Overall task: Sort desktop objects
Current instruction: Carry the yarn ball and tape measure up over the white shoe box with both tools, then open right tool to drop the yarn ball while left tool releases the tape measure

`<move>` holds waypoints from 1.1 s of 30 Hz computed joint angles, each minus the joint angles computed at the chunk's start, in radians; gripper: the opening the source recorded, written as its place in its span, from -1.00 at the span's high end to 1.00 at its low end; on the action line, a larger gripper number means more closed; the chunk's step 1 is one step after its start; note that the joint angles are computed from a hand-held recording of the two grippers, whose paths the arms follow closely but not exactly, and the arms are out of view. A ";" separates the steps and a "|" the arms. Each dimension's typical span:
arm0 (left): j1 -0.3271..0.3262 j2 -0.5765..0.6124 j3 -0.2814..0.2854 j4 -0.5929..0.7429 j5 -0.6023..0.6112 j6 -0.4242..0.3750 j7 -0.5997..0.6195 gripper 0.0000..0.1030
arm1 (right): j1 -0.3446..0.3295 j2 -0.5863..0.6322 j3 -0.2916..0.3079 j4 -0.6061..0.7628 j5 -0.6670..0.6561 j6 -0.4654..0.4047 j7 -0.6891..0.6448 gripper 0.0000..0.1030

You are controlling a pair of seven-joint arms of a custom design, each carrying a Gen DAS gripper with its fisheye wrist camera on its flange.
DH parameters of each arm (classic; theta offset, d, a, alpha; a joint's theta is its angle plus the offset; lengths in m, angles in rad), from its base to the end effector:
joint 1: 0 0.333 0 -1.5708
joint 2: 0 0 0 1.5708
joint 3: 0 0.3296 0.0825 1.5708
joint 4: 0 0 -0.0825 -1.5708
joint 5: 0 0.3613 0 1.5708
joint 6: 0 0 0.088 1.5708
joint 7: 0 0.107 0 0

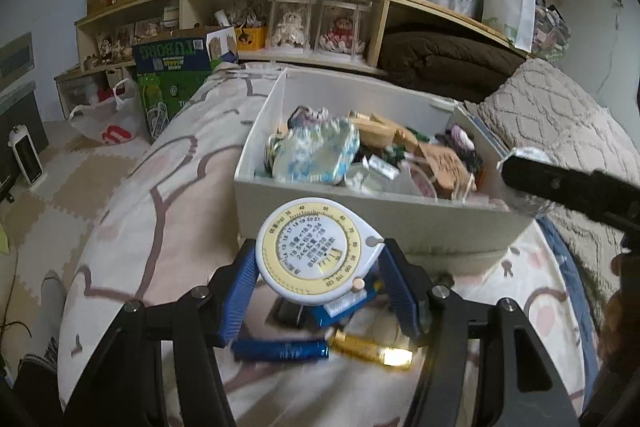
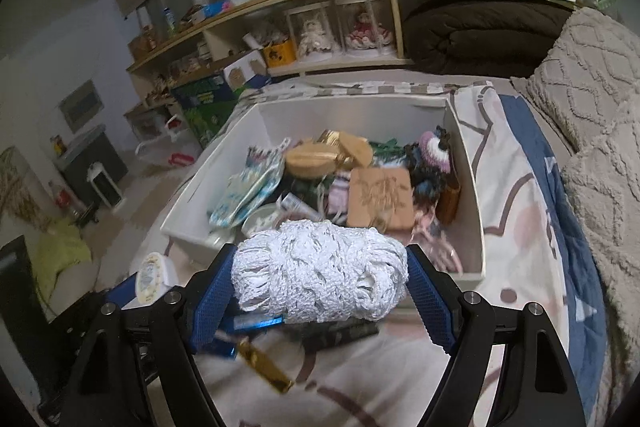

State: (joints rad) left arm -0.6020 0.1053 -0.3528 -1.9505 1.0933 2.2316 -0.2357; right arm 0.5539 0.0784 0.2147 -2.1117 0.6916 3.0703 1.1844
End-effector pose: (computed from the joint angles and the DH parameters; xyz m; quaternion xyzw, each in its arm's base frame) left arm 0.3665 -0.4595 0.4840 -0.7060 0.5625 -0.3050 0.3034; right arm 0.4530 0.3626 0.4974 -0.7693 0.4679 -0.0801 0.4276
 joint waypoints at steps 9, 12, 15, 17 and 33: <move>0.035 0.052 0.036 0.092 -0.015 0.063 0.069 -0.18 | -0.022 0.104 0.003 0.112 -0.027 0.026 0.003 -0.59; 0.050 0.075 0.050 0.129 -0.050 0.086 0.119 -0.18 | -0.069 0.116 0.061 0.126 0.072 0.045 -0.109 -0.59; 0.067 0.103 0.066 0.177 -0.101 0.104 0.170 -0.18 | -0.046 0.128 0.034 0.130 0.058 0.053 -0.115 -0.59; 0.071 0.123 0.078 0.214 -0.120 0.098 0.199 -0.18 | -0.047 0.141 0.031 0.137 0.059 0.042 -0.121 -0.60; 0.061 0.415 0.164 0.701 -0.353 -0.026 0.539 -0.18 | -0.121 0.181 0.090 0.185 0.269 -0.032 -0.296 -0.60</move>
State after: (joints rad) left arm -0.5412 0.5201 -0.1888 -1.2499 0.7403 2.2055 0.3036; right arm 0.4325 0.2593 0.3049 -1.9263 0.9607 3.0386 0.8883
